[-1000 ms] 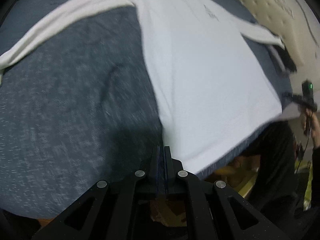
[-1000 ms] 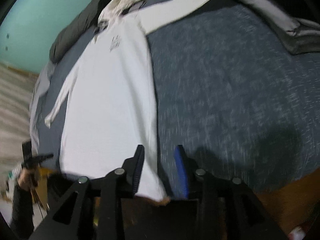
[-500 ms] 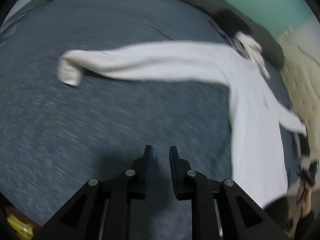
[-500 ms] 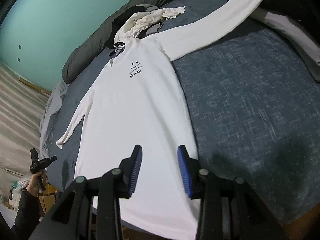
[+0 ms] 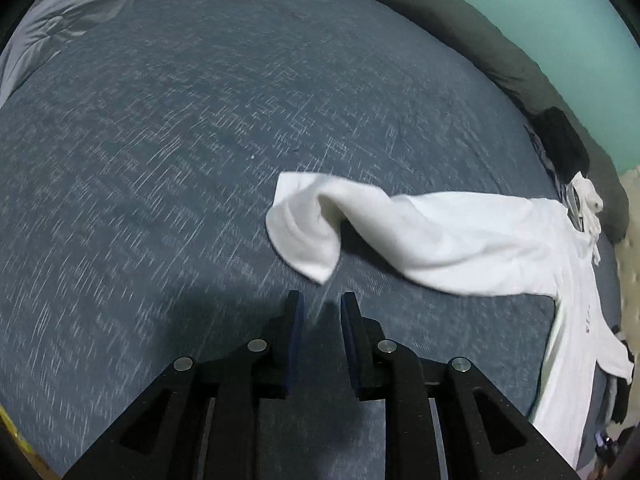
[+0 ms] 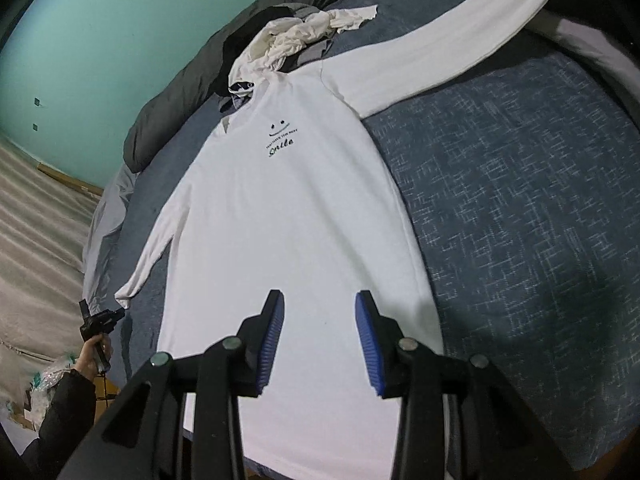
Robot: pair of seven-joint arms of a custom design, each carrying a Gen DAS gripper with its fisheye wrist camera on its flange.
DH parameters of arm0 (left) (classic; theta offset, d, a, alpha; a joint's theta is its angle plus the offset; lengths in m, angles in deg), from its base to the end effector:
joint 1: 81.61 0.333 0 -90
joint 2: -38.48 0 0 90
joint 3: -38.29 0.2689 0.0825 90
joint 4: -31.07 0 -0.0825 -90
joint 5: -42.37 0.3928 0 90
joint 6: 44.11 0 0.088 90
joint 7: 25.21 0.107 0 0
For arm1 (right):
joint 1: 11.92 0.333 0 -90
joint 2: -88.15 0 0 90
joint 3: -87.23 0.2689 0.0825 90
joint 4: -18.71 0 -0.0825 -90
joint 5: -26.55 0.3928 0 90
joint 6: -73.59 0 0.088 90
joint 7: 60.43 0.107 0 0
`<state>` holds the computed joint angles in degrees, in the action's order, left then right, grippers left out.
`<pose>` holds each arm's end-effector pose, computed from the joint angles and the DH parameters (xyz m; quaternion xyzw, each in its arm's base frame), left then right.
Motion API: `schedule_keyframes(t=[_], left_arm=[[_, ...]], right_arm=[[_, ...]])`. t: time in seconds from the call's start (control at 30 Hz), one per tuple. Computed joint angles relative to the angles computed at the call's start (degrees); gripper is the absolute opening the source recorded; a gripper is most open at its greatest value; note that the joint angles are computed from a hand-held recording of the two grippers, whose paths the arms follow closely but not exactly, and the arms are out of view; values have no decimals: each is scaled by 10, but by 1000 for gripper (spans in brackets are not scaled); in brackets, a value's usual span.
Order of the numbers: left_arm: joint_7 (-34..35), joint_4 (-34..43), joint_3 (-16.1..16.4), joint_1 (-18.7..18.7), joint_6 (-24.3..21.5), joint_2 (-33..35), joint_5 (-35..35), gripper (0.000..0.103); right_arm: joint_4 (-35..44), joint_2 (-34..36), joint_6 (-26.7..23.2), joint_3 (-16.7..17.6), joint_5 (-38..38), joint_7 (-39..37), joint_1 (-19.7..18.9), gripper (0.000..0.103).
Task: Fold clothes
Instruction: 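Grasp the white sleeve cuff with the left gripper and lift it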
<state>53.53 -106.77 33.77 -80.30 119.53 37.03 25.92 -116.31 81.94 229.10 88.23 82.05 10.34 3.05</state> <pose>0.5320 -0.0144 0.3200 -0.8074 0.5374 -0.2276 0.0871 0.5154 0.1169 0.3593 -0.5955 0.7227 0.0468 0.3476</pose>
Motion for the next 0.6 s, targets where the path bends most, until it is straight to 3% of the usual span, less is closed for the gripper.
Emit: schedule_keyframes(t=[0.3, 0.33, 0.4, 0.6], left_arm=[[2, 40, -12, 15, 11, 46, 5, 21], [10, 42, -12, 18, 9, 47, 3, 17], [2, 40, -11, 21, 2, 39, 28, 7], [18, 17, 5, 23, -25, -25, 57, 5]], right_arm=[[37, 41, -6, 13, -32, 29, 0, 37], [40, 43, -8, 15, -37, 31, 0, 37], [47, 46, -13, 18, -45, 31, 1, 37], [55, 43, -19, 22, -32, 13, 5, 37]])
